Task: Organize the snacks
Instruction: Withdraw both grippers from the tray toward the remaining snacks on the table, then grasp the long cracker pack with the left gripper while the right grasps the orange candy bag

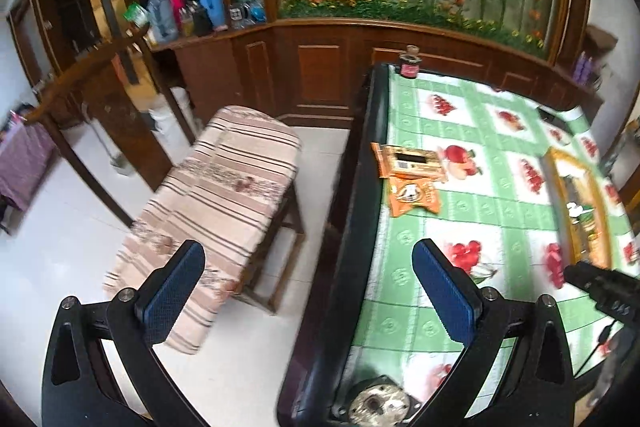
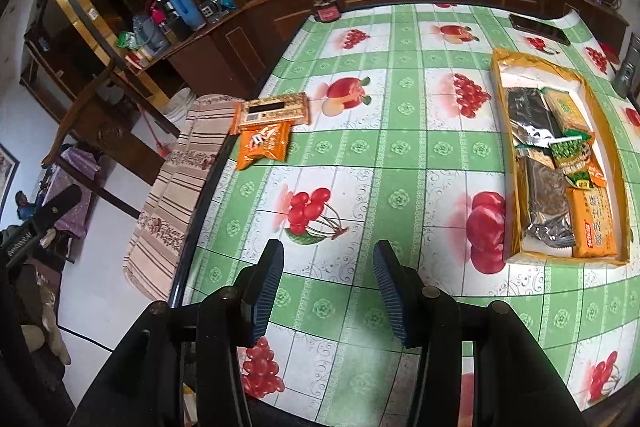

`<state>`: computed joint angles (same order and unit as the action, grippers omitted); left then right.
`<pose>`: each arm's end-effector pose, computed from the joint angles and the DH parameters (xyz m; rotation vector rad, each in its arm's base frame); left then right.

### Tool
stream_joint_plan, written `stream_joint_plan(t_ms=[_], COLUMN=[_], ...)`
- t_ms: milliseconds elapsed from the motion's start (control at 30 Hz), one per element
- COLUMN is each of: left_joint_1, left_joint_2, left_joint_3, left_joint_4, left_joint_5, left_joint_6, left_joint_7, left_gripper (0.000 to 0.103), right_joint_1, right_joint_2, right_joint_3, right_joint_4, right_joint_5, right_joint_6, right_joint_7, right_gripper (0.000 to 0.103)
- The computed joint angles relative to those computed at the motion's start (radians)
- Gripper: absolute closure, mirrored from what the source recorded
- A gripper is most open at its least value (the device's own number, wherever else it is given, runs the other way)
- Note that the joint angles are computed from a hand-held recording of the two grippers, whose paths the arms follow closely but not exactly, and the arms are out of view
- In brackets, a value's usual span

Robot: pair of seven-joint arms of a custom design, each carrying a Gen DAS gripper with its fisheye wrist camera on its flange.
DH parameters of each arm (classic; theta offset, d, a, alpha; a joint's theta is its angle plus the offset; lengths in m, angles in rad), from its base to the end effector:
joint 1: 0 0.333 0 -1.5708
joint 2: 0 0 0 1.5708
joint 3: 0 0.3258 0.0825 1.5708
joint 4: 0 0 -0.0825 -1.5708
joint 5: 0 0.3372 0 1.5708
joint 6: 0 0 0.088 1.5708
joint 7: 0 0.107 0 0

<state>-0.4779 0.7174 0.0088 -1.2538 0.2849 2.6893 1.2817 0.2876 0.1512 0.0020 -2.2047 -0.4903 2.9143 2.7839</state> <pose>0.6685 -0.3516 0.4449 -1.4190 2.1280 -0.7625 0.5223 0.1859 0.4134 -1.3460 2.2084 -0.3424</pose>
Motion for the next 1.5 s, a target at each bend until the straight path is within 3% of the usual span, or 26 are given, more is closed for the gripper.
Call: stream_joint_plan(t_ms=[200,567,867,1200,1367,1500], left_joint_1=[-0.072,-0.091,-0.127,-0.148,-0.139,-0.110], left_joint_2=[-0.065,-0.111,-0.123,-0.111,-0.104,-0.074], left_joint_3=[0.070,0.020,0.001,-0.006,-0.012,-0.018], left_joint_4=[-0.085,-0.129,-0.131,-0.111,-0.100,-0.058], left_joint_5=[0.122,0.203,0.263,0.301,0.312,0.285], left_joint_6=[-0.005,-0.052,-0.073,-0.109,-0.136,-0.151], left_joint_7=[-0.091,-0.149,-0.172,-0.176,-0.146,-0.112], left_gripper=[0.000,0.000,0.000,0.000,0.000,0.000], right_joint_1=[-0.014,-0.065,-0.172,-0.244,-0.244,-0.181], right_joint_2=[-0.039,-0.169,-0.270,-0.296,-0.248,-0.185], right_joint_3=[0.009,0.016,0.062,0.103,0.105,0.075], right_joint_4=[-0.066,-0.239,-0.341,-0.389,-0.368,-0.324], right_joint_5=[0.038,-0.004,-0.135,-0.164,-0.162,-0.074], right_joint_6=[0.060,0.112,0.143,0.182,0.212,0.204], right_joint_7=[-0.032,0.026,0.156,0.196,0.200,0.121], right_gripper=[0.053,0.053,0.051,0.051,0.050,0.050])
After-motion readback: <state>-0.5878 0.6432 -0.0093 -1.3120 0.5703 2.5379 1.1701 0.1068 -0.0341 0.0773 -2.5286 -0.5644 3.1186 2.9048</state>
